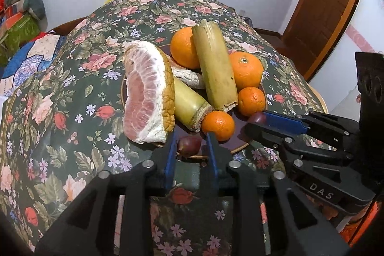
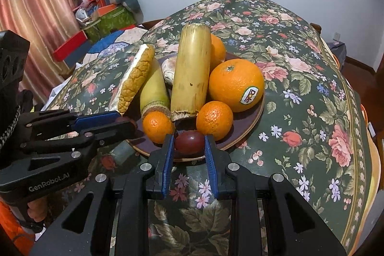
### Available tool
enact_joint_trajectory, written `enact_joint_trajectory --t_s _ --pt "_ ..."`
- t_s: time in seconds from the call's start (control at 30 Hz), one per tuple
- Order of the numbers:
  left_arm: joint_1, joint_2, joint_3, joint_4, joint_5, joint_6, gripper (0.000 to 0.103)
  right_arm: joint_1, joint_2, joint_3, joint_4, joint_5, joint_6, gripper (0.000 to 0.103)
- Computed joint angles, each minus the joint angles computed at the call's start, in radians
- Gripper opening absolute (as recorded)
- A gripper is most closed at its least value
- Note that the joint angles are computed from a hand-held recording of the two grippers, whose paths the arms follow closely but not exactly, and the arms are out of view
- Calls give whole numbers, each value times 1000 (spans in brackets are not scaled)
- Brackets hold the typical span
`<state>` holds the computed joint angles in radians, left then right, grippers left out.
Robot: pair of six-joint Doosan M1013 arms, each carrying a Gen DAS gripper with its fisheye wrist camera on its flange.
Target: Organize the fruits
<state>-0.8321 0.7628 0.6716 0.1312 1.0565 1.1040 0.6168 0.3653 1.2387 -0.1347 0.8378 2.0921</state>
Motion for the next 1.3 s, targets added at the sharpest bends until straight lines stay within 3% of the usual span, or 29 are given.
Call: enact_joint_trajectory --t_s 0.27,0.43,0.73,0.83,0.97,1.03,1.13,1.23,1.3 --pt "-13 -39 41 72 -29 -44 34 4 -17 6 -22 -11 25 23" --pt "-27 -102 106 148 -91 -122 34 21 -53 14 -96 -37 84 23" --pt "-92 -251 244 440 -228 -335 35 98 -163 54 -396 -103 312 23" --pt "-115 -302 298 535 -277 -401 52 131 -199 68 -519 -120 408 25" --pt "-152 -355 360 714 -311 -513 64 184 -233 86 -713 -107 552 50" --pt "-168 -381 389 775 -331 -557 68 203 -240 90 -779 -98 600 52" --pt "-189 -403 415 862 -327 -611 72 225 -252 101 -849 -97 661 59" --pt "-201 -422 442 936 -324 -676 92 242 -251 103 -907 -82 703 68" --pt "-209 -430 457 983 -314 -717 98 251 -247 100 -935 -65 718 72"
